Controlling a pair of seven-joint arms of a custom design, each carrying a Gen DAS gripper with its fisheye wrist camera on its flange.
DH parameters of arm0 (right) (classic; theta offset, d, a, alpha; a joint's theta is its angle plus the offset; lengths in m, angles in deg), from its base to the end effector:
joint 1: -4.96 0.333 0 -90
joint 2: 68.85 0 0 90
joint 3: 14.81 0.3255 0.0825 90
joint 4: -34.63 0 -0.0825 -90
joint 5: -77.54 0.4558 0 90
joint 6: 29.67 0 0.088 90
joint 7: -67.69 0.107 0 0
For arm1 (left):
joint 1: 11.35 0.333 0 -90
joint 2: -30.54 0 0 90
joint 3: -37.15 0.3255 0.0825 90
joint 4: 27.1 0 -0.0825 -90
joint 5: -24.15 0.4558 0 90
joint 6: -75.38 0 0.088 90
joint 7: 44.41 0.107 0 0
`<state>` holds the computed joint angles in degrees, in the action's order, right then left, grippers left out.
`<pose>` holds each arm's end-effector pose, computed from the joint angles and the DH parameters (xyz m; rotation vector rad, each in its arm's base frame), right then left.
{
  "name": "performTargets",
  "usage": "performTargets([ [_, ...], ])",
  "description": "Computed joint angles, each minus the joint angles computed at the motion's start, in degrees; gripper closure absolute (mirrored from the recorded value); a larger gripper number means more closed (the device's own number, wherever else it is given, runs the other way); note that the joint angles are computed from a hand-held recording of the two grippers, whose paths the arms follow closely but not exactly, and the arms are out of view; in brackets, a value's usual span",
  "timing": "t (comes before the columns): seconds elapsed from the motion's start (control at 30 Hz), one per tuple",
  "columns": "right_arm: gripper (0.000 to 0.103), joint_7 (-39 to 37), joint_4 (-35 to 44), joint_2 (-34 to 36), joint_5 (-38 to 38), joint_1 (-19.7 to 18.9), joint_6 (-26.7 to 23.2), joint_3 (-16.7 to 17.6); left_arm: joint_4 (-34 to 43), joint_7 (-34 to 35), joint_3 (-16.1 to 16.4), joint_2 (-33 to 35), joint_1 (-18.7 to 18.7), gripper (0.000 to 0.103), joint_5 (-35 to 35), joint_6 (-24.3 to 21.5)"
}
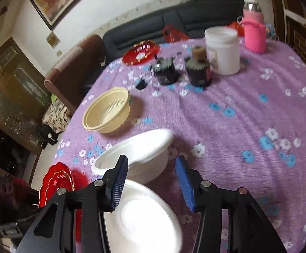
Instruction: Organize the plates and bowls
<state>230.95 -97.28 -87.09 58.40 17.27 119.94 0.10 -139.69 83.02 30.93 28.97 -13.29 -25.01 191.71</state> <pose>0.4935 0.2708 0.5176 -1.2125 2.1758 -0.3591 0.6206 -0.1329 0.4939 1.4269 -2.2297 0.9994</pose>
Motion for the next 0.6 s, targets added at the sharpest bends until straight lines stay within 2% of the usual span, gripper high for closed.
performTargets([
  [0.07,0.060,-2.12,2.84,3.41,1.14,-0.76,-0.07,0.46,0.09,-0.08,0.13,0.30,0.17,0.031,0.05,-0.32],
  [0.1,0.060,-1.04,3.17,3.73,0.07,0.37,-0.60,-0.59,0.14,-0.05,0.17,0.37,0.27,0.031,0.00,-0.50],
  [0.17,0.059,-1.00,6.76,6.29,-3.33,0.23,-2.83,-0.25,0.14,0.45,0.33,0.43,0.58,0.031,-0.58,-0.84],
  [0.27,0.058,-8.08,12.85,11.74,0.01,3.04,-3.47,-2.84,0.01,1.05,0.69,0.43,1.14,0.031,-1.85,-1.58],
  [0.3,0.057,-9.27,15.04,13.51,-0.17,3.79,-4.70,-3.33,0.04,1.20,0.79,0.49,1.34,0.031,-2.20,-1.93],
  [0.33,0.056,-8.69,18.85,16.04,-3.82,4.54,-8.49,-3.20,0.10,1.49,1.01,0.59,1.66,0.031,-2.60,-2.42],
  [0.4,0.051,-9.49,23.62,19.27,-7.23,6.40,-11.85,-3.89,0.27,2.02,1.32,0.84,2.27,0.031,-3.06,-3.06],
  [0.47,0.051,-12.50,25.82,20.93,-5.36,7.76,-8.84,-5.08,0.52,2.46,1.54,1.17,2.88,0.031,-3.43,-3.52],
  [0.53,0.051,-19.35,26.12,21.72,3.21,8.50,-2.92,-5.95,0.92,2.77,1.71,1.69,3.54,0.031,-3.94,-3.83],
  [0.6,0.051,-23.15,27.46,22.95,7.63,9.67,-1.61,-6.64,1.53,2.56,1.78,2.44,4.17,0.031,-4.36,-3.90],
])
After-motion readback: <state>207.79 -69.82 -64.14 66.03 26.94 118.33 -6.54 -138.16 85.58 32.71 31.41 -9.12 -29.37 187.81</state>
